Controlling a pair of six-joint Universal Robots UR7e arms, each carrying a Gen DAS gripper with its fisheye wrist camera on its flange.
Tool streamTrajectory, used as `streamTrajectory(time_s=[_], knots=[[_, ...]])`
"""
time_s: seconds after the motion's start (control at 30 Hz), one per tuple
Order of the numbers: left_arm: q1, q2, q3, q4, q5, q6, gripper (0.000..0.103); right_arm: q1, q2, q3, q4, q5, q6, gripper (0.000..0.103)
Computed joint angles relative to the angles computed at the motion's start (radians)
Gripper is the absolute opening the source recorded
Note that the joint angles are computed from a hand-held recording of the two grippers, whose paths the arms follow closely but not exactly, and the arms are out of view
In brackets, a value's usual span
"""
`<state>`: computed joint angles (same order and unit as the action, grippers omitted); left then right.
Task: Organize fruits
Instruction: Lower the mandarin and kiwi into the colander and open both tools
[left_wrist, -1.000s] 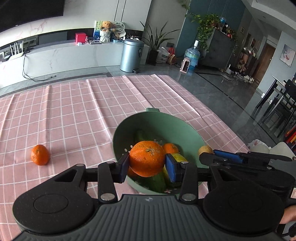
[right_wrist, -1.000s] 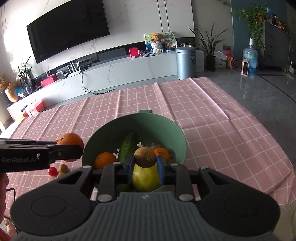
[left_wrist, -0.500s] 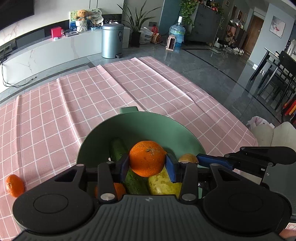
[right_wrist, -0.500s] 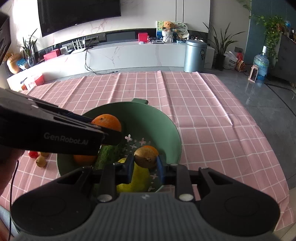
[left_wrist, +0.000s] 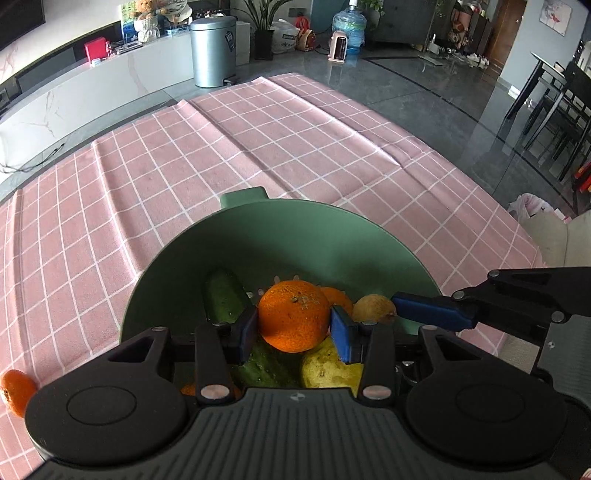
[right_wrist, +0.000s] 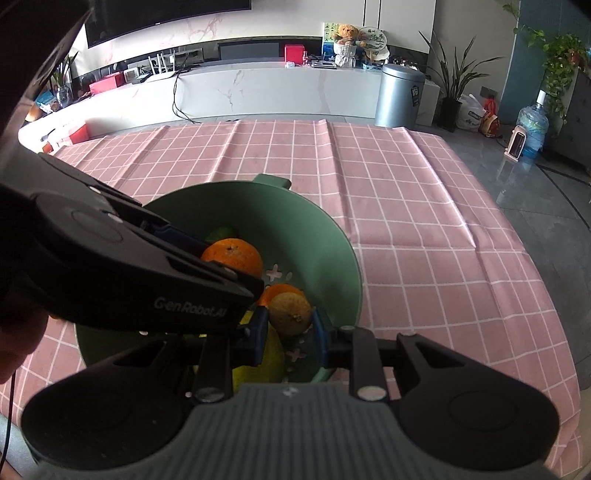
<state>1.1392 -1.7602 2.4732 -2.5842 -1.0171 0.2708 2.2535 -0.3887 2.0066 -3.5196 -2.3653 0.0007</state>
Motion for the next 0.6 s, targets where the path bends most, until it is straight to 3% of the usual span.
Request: streamTrajectory(time_s=[0.37, 0.47, 0.6], knots=[[0.012, -0.009, -0.002, -0.004, -0.014, -0.008, 0.054, 0.001, 0.007, -0.010, 0.002, -0.011, -0.011, 0.022], [0.000, -0.025, 0.006, -0.006, -0.007, -0.018, 0.063, 0.003, 0.006, -0.013, 0.015, -0.017, -0.003, 0.022], [-0.021, -0.076, 0.012, 0.015, 0.003, -0.033, 0.064, 0.003, 0.003, -0.017, 0.034, -0.023, 0.009, 0.021]])
